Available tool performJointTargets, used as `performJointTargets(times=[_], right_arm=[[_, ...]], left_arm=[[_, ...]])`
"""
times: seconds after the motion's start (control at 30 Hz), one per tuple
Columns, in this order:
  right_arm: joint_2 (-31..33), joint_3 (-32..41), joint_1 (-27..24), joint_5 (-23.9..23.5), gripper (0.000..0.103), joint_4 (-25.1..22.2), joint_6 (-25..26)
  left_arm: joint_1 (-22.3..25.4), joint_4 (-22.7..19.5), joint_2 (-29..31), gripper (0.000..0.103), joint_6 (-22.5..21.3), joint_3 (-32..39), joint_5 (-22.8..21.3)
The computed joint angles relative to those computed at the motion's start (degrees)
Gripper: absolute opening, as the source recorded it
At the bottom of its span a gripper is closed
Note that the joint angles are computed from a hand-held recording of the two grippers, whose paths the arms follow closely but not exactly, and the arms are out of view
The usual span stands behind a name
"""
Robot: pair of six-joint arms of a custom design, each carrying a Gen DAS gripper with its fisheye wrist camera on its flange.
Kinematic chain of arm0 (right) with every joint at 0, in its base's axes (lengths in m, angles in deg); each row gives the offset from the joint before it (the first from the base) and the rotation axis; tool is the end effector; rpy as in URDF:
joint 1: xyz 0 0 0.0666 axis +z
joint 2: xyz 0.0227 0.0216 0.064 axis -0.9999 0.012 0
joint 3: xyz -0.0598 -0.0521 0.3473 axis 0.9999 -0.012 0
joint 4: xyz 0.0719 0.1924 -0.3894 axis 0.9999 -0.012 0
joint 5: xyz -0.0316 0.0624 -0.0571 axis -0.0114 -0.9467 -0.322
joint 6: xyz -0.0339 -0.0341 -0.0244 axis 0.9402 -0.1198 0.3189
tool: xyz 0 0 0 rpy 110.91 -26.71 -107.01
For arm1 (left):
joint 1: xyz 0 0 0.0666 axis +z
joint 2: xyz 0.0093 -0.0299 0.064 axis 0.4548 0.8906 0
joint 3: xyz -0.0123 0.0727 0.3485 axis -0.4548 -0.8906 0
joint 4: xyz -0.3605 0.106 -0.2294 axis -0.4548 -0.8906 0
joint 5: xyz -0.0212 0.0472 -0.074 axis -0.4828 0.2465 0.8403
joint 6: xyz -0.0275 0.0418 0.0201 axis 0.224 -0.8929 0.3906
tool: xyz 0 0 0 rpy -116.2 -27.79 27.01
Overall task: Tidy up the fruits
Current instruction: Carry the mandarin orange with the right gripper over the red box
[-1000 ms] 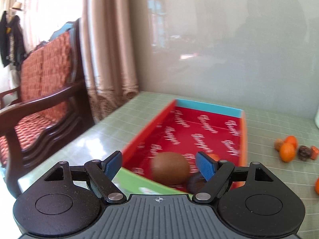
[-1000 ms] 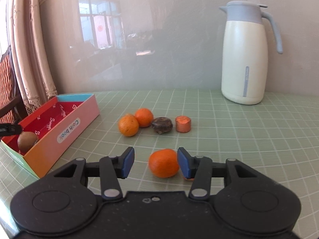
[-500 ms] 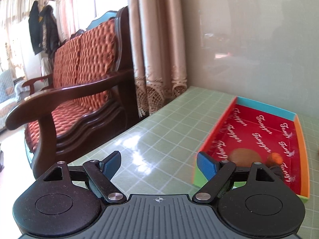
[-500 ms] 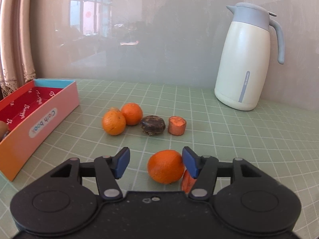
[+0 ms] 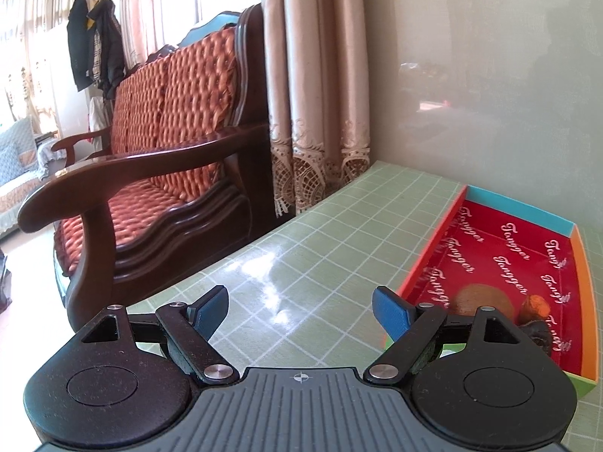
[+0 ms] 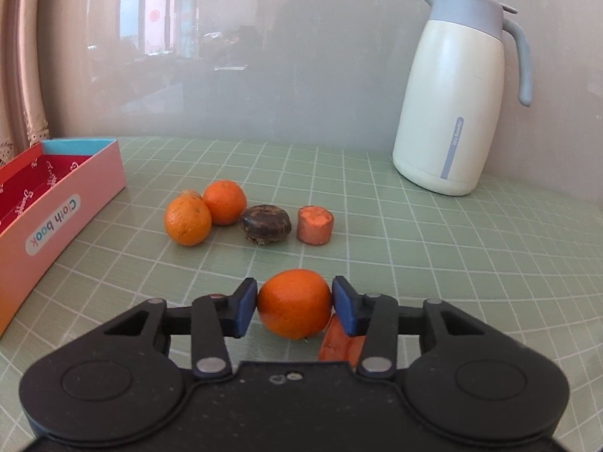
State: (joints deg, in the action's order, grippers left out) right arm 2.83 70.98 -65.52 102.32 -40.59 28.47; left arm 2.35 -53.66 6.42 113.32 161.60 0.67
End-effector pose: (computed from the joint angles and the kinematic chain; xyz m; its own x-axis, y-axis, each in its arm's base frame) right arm 0.4606 0.1819 0.4425 -0.5917 0.0515 -0.8045 0.2211 0.9701 -0.1005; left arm 0.4809 -0.1948 0.4634 -0.5001 -0.1668 -0.8498 -0.4347 0.8970 0.0798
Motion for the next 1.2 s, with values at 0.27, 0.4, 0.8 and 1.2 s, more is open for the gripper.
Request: performJointTargets(times=[0.27, 0.4, 0.8, 1.2], right_arm=[[-1.6, -1.4, 0.6, -4.8, 0.041, 4.1, -0.6], [-2.2, -1.2, 3.1, -7.2, 0.041, 8.4, 2.3], [4.6, 7.1, 9.1, -18.7, 0.041, 12.9, 8.0], [13.5, 15.4, 10.9, -21.2, 0.041, 12.3, 9.8]], left_arm=[[0.3, -0.4, -0.9, 0.083, 0.7, -0.8, -0.4], [0.4, -0.3, -1.5, 0.083, 1.0, -1.3, -1.2], [2.8, -5.5, -5.9, 0.084, 7.6, -5.3, -4.7], [4.7, -5.8, -7.3, 0.085, 8.0, -7.2, -4.0]])
